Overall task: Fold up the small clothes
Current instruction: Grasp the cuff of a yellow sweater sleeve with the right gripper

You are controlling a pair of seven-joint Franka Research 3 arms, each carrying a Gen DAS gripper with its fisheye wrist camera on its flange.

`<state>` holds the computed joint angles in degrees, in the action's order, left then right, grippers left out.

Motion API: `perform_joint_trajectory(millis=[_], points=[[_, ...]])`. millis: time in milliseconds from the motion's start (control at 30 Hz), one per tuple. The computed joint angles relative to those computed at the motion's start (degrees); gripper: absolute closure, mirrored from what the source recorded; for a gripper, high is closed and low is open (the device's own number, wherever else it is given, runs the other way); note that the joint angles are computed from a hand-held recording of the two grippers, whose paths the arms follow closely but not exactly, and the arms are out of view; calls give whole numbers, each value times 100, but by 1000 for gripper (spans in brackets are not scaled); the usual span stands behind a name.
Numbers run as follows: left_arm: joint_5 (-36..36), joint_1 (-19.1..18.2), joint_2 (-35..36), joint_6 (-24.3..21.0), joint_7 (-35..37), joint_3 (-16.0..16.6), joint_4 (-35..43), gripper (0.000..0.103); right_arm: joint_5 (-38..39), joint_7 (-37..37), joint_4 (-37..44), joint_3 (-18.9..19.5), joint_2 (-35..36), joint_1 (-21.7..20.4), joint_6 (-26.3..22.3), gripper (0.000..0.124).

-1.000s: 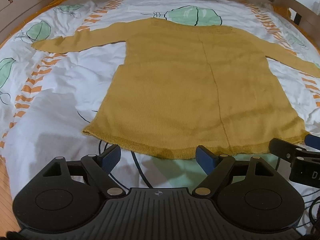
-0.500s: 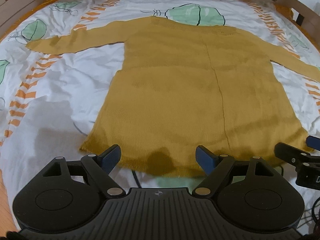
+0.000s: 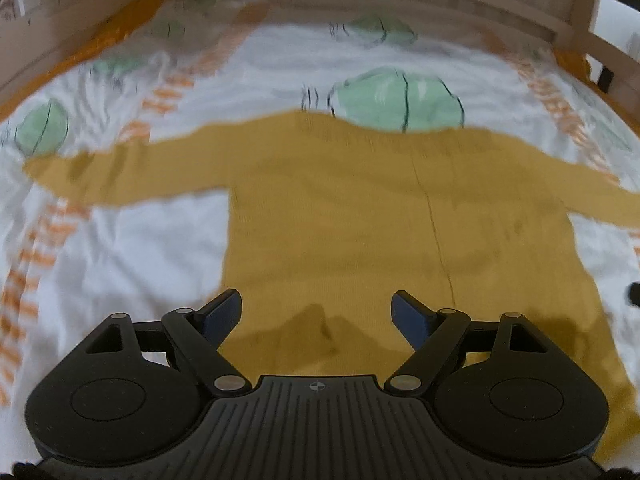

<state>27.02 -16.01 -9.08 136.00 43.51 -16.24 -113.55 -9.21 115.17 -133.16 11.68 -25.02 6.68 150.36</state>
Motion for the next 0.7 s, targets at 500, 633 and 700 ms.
perform_joint_trajectory(millis=[500, 633, 700], points=[[1262, -23, 1766, 853, -933, 408, 1033, 21, -749, 861, 811, -931, 1511, -1143, 756, 61], [1567, -122, 1851, 1072, -1109, 553, 871, 20, -1545, 2235, 827, -975, 1611, -1570, 732, 61], [2194, -196, 1781, 1338, -1616, 656, 685, 19, -1907, 2754, 862, -1027, 1662, -1675, 591, 61]])
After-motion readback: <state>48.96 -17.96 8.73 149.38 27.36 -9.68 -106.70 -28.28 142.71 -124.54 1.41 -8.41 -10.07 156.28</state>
